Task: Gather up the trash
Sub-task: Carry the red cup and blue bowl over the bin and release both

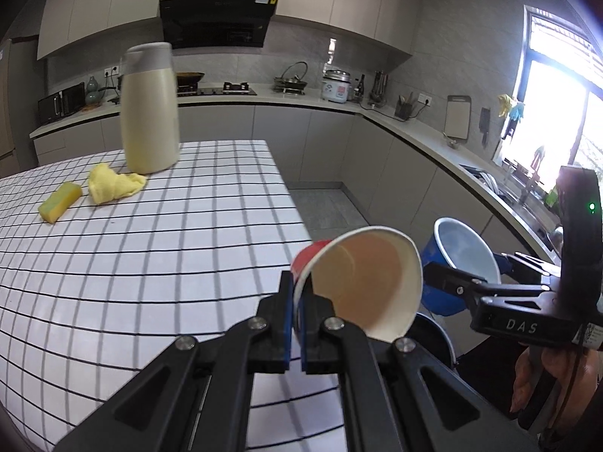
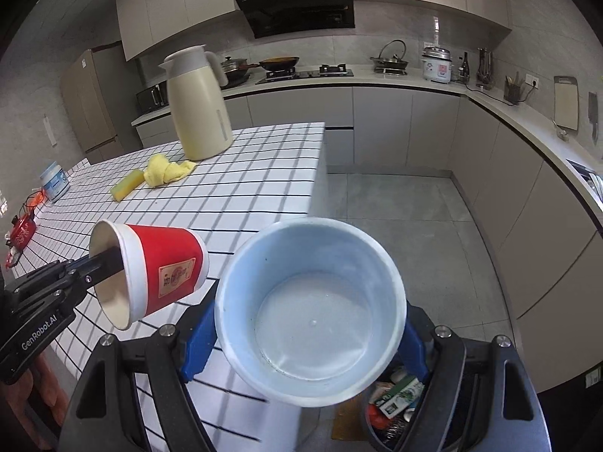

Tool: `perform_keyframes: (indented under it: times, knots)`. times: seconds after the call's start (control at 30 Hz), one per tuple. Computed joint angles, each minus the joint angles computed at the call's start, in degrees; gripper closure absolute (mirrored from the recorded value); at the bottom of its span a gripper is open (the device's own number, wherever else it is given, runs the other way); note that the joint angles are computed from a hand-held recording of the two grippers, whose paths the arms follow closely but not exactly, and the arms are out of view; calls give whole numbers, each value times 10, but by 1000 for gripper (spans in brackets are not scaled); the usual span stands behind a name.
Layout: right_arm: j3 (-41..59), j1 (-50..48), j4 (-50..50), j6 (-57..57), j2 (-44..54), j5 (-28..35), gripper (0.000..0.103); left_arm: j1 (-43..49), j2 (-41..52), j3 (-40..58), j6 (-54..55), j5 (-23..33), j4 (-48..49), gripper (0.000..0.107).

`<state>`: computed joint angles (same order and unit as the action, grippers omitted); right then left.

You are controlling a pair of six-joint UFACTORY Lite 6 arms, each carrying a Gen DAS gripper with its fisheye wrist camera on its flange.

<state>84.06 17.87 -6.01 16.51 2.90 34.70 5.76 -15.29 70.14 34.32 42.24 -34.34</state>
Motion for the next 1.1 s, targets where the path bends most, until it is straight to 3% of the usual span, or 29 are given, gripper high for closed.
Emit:
perform_keyframes:
  times: [0.23, 0.63, 0.83, 1.1]
  knots:
    - [-101, -175, 192, -263, -98, 19, 21, -195, -13, -22, -243, -75, 178, 104]
    - [-206, -443, 400, -612, -132, 87, 21, -415, 55, -36, -558, -134, 405, 104]
    - [-243, -520, 432, -717, -110, 98, 21, -467, 94, -60, -653, -160, 455, 104]
    - [-290, -539, 458, -824, -58, 75, 21, -487, 124, -103, -726, -198, 487, 104]
